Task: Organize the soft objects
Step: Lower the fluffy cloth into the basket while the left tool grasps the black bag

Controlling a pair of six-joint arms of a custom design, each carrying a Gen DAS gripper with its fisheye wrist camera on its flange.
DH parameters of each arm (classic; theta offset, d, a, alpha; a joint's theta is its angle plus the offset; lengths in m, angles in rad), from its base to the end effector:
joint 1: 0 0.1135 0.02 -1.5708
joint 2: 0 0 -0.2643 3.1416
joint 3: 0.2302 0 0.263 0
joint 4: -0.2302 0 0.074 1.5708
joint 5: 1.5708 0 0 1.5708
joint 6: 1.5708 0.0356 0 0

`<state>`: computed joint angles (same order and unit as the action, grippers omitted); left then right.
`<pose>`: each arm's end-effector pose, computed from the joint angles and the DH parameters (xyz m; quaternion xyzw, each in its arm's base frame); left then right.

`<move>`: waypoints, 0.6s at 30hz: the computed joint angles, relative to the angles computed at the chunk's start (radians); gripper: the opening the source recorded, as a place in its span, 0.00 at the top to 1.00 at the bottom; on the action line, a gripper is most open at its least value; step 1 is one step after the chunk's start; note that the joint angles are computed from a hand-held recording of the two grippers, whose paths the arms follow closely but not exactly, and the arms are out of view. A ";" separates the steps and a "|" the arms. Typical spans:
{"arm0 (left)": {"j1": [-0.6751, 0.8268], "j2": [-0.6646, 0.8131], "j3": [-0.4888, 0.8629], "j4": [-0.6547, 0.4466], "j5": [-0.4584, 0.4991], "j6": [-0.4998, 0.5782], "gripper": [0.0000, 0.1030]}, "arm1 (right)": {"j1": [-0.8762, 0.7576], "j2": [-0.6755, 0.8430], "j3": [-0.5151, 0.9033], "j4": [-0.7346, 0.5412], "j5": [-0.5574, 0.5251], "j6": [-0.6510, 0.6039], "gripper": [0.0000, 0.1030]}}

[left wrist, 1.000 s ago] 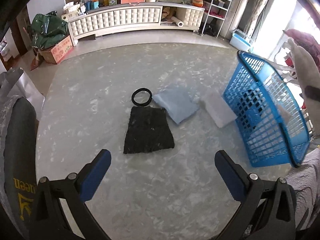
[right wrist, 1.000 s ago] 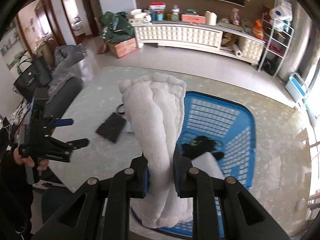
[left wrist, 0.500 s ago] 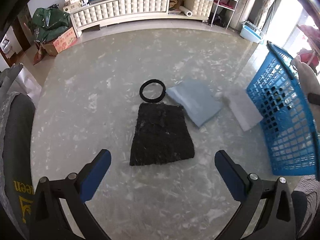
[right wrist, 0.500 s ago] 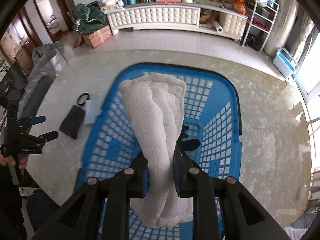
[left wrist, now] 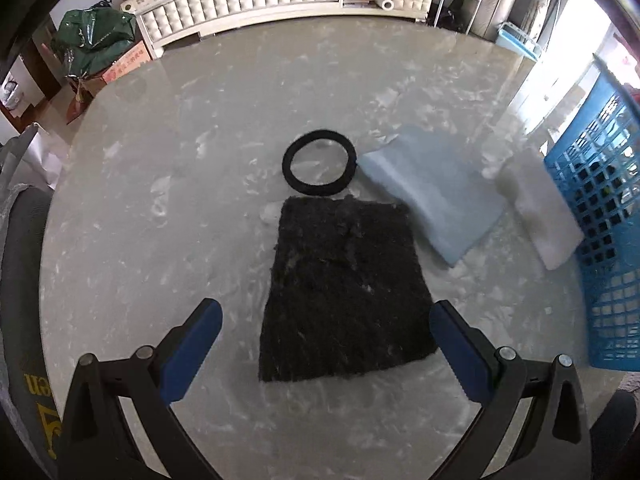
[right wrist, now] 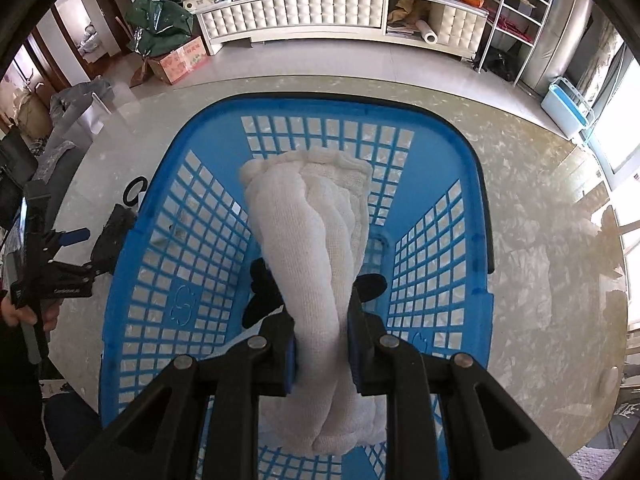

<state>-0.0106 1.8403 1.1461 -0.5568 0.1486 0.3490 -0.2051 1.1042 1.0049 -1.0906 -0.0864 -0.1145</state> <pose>0.3598 -0.0091 0.1469 0.1877 0.9665 -0.0455 0.1689 0.1989 -0.0382 0.2823 0.0363 0.9804 0.0118 0.1935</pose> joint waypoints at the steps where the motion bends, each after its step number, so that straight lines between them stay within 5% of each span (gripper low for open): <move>1: -0.002 0.013 0.006 -0.001 -0.002 0.002 0.00 | -0.007 -0.001 -0.002 0.001 -0.003 -0.011 0.81; 13: -0.036 0.090 0.082 -0.013 -0.027 -0.037 0.00 | 0.022 0.017 -0.019 0.033 0.018 -0.013 0.76; 18: -0.047 0.121 0.129 -0.033 -0.038 -0.039 0.02 | 0.016 0.023 -0.019 0.033 0.020 -0.015 0.65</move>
<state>-0.0580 1.9613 1.2752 -0.5900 0.1108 0.3101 -0.1889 1.1268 0.9863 -1.0572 -0.0661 -0.1290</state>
